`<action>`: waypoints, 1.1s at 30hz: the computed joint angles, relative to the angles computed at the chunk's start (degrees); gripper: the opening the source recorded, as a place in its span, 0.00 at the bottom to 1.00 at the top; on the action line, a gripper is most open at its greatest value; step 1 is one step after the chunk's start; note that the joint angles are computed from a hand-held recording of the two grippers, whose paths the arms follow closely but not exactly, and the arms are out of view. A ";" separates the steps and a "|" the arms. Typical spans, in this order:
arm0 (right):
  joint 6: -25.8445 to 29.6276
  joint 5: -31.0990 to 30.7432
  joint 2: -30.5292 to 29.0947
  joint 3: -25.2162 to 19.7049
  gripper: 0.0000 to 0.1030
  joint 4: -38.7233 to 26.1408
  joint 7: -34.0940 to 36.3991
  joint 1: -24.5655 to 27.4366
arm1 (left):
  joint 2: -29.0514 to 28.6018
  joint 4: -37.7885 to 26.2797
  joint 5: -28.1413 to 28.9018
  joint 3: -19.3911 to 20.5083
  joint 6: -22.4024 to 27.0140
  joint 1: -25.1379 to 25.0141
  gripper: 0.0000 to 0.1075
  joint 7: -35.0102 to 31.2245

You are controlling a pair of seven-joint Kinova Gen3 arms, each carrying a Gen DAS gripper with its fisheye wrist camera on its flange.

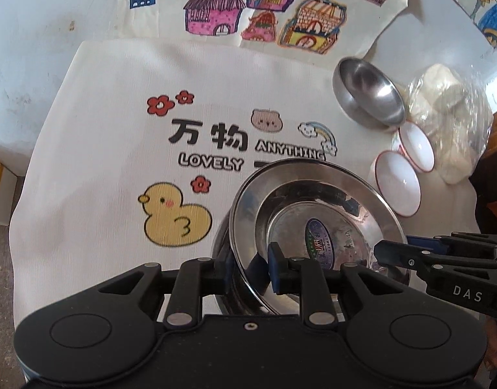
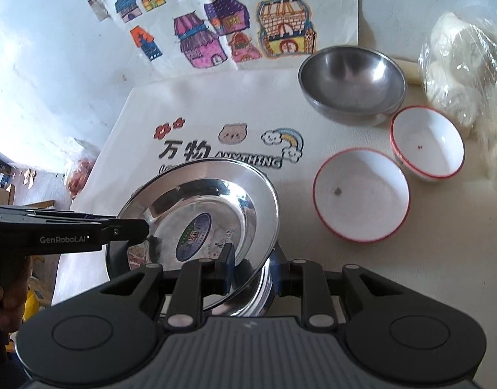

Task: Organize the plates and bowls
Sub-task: 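Lift the blue-label plate with both grippers and lower it onto the plate stack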

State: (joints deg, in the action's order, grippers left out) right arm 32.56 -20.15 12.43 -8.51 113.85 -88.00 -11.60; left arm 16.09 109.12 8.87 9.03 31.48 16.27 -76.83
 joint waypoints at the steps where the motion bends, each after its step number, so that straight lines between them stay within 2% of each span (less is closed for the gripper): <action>1: 0.38 0.12 -0.14 0.00 0.26 0.03 -0.14 -0.13 | -0.06 0.08 -0.37 -0.16 0.07 0.30 0.22 0.28; 23: 4.34 -1.06 0.96 -0.37 0.31 -0.87 1.41 -0.98 | -0.30 0.91 -8.22 -1.35 0.90 4.09 0.25 4.74; 33: 4.94 -0.47 1.35 -0.23 0.32 -0.94 0.49 -1.24 | 0.75 0.05 -8.60 -1.10 1.70 4.26 0.25 4.33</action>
State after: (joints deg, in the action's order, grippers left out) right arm 37.50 -20.62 13.78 -8.73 112.91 -87.51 -12.84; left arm 16.83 109.17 0.28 7.93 33.18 20.53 -72.49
